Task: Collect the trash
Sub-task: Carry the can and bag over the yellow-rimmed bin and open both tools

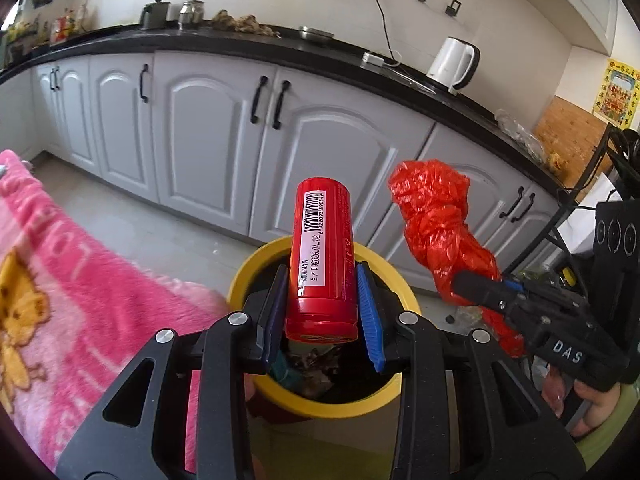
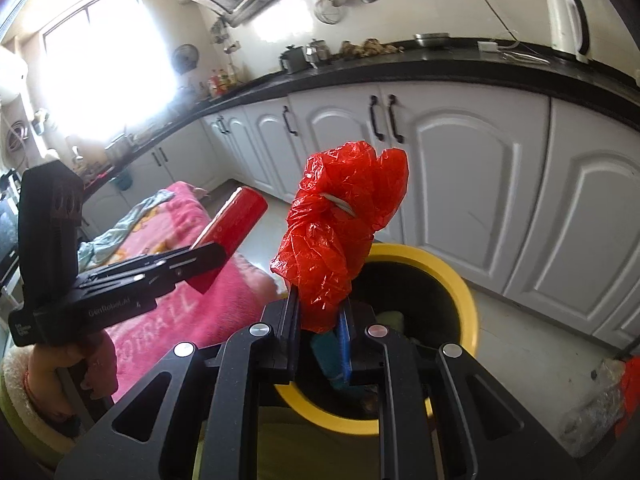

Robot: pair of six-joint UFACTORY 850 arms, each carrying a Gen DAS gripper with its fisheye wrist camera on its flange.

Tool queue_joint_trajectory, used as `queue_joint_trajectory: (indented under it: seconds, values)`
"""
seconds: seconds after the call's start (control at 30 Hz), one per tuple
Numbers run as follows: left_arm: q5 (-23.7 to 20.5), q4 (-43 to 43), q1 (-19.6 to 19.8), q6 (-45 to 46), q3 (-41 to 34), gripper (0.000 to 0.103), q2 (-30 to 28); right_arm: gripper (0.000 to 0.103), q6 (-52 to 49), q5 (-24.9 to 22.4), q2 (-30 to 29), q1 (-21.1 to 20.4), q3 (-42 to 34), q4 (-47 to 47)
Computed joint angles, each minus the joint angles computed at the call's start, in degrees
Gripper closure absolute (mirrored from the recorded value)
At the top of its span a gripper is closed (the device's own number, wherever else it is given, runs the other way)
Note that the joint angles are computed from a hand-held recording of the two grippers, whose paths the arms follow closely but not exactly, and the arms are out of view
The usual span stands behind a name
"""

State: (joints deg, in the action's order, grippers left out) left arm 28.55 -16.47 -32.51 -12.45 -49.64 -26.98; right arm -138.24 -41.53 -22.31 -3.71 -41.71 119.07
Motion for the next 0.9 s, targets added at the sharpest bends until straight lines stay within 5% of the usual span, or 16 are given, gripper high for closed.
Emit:
queue_joint_trajectory:
  seconds: [0.53,0.63,0.67,0.7,0.9]
  values:
    - [-2.8,8.3,0.8,-7.3,-5.4,0.077,-6.6,0.086,1.4,5.4,-5.0,0.3,-2.6,-0.6]
    - [-3.4,9.2,1.1,-8.4,-5.7,0.076,-7.1,0.079,1.6,5.7,-5.5,0.4,-2.8,-0.2]
    - [-3.6,9.1,1.1,-8.4,-5.8,0.075,-7.1,0.068,1.4,6.1,-5.5,0.5,-2.8,0.4]
    - [-3.7,9.8,1.3,-9.3,-5.8,0.067,-7.2,0.058,1.0,6.4,-5.4,0.7,-2.8,1.5]
    - [-3.7,8.7,1.6,-9.2,-4.6,0.05,-6.3,0.056,0.0,6.0,-5.0,0.1,-2.4,3.7]
